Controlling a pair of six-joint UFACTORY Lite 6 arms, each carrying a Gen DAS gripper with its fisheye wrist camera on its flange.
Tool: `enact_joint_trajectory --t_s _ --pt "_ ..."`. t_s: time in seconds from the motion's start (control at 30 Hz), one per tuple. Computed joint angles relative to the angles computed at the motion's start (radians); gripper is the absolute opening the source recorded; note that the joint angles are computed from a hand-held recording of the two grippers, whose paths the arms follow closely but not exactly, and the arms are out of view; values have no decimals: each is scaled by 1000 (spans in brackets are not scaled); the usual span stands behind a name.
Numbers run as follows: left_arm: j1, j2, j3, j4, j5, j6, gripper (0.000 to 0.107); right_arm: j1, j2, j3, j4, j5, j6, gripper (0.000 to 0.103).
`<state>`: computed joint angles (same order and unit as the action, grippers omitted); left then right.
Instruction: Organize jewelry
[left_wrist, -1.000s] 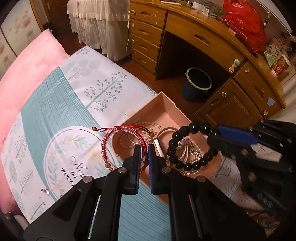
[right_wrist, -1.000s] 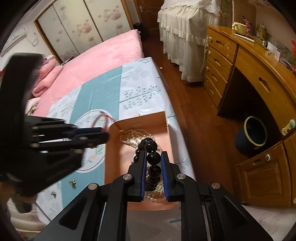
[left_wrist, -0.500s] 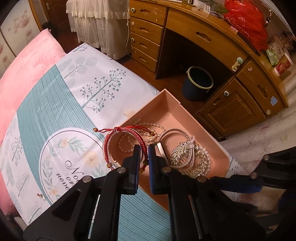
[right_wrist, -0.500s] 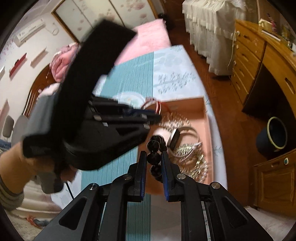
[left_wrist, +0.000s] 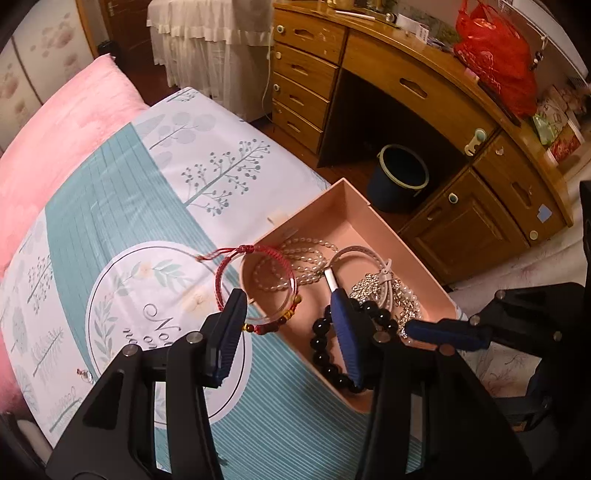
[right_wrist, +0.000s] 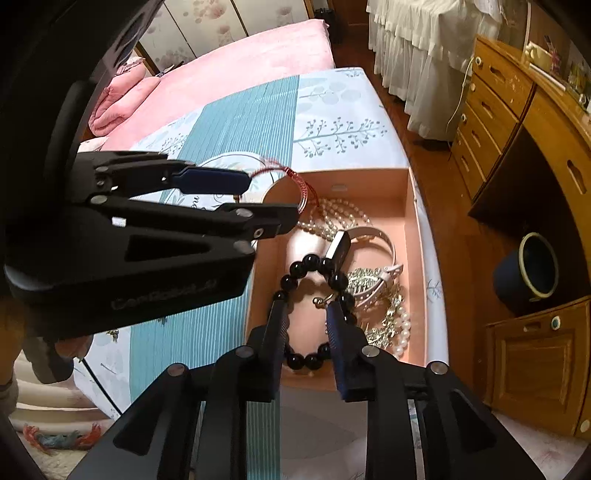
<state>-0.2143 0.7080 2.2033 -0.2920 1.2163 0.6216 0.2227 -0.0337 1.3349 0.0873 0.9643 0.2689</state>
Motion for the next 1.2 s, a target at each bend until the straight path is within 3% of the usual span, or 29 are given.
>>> enact_joint_trajectory --t_s 0.37,0.6,0.77,1.2 --pt "106 -211 -303 -13 -91 10 44 71 31 62 -36 11 8 22" --pt "233 -397 -565 -6 -159 39 44 133 72 101 -33 12 5 22" --pt "373 -500 -690 -15 -158 75 44 195 109 131 -34 7 11 22" --pt "764 -532 -836 -6 -187 117 44 326 260 235 0 8 -45 22"
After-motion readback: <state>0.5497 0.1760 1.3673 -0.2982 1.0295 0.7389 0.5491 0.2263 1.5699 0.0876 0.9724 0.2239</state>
